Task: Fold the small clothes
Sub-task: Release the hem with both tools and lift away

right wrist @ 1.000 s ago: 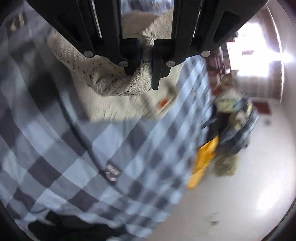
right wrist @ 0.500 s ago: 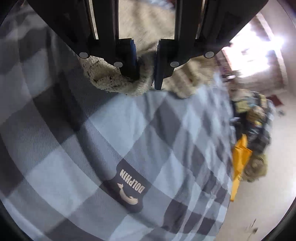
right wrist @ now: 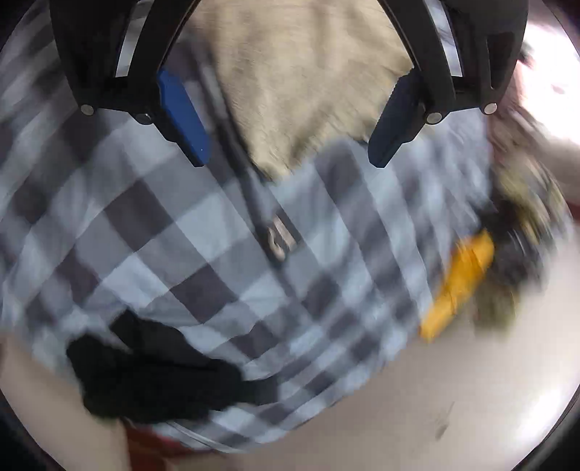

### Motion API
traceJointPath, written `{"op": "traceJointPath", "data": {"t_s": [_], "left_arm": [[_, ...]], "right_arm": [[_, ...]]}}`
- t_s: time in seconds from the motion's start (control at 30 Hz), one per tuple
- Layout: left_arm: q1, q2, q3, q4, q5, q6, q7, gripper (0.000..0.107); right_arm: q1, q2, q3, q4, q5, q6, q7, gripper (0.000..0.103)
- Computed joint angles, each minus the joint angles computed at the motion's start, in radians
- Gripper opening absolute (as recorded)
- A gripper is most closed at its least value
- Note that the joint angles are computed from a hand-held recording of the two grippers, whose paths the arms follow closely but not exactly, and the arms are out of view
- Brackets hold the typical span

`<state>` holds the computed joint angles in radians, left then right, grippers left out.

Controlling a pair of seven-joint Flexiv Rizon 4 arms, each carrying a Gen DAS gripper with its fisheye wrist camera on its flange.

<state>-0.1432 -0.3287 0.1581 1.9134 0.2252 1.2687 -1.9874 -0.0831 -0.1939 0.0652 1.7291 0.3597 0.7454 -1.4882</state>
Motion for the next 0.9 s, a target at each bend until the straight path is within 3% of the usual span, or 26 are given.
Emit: {"op": "traceJointPath", "data": {"t_s": [0.07, 0.17, 0.23, 0.37, 0.43, 0.47, 0.53, 0.6, 0.63, 0.73, 0.83, 0.9], "left_arm": [[-0.008, -0.008, -0.030, 0.015, 0.004, 0.009, 0.045, 0.087], [0.020, -0.046, -0.131, 0.057, -0.104, 0.040, 0.163, 0.087], [0.030, -0.088, -0.188, 0.077, -0.186, 0.069, 0.228, 0.087], [0.009, -0.168, -0.224, 0.096, -0.260, 0.139, 0.291, 0.087], [-0.050, -0.200, -0.168, 0.096, -0.259, 0.165, 0.272, 0.087], [-0.080, -0.214, -0.135, 0.099, -0.254, 0.182, 0.258, 0.087], [-0.124, -0.234, -0.082, 0.123, -0.239, 0.253, 0.235, 0.087], [-0.155, -0.250, -0.039, 0.161, -0.220, 0.361, 0.235, 0.087], [-0.175, -0.259, -0.013, 0.185, -0.211, 0.431, 0.239, 0.087], [-0.170, -0.265, -0.010, 0.248, -0.218, 0.564, 0.252, 0.089], [-0.137, -0.243, -0.044, 0.277, -0.252, 0.577, 0.272, 0.089], [-0.151, -0.226, -0.034, 0.271, -0.294, 0.527, 0.298, 0.089]], "right_arm": [[0.036, 0.066, 0.037, 0.135, -0.076, 0.051, -0.065, 0.087], [0.114, 0.088, 0.065, 0.287, -0.216, 0.141, -0.067, 0.087], [0.162, 0.074, 0.075, 0.350, -0.294, 0.190, -0.053, 0.087], [0.249, 0.002, 0.099, 0.405, -0.388, 0.224, -0.045, 0.087], [0.299, -0.046, 0.077, 0.413, -0.506, 0.207, 0.029, 0.087], [0.321, -0.073, 0.056, 0.424, -0.577, 0.250, 0.083, 0.087], [0.311, -0.098, 0.052, 0.408, -0.573, 0.330, 0.118, 0.087], [0.261, -0.134, 0.081, 0.336, -0.459, 0.388, 0.107, 0.087], [0.263, -0.151, 0.061, 0.312, -0.441, 0.433, 0.138, 0.087], [0.314, -0.210, -0.077, 0.242, -0.570, 0.468, 0.387, 0.087], [0.276, -0.252, -0.085, 0.141, -0.584, 0.345, 0.488, 0.087], [0.214, -0.226, -0.042, 0.158, -0.536, 0.397, 0.470, 0.087]]}}
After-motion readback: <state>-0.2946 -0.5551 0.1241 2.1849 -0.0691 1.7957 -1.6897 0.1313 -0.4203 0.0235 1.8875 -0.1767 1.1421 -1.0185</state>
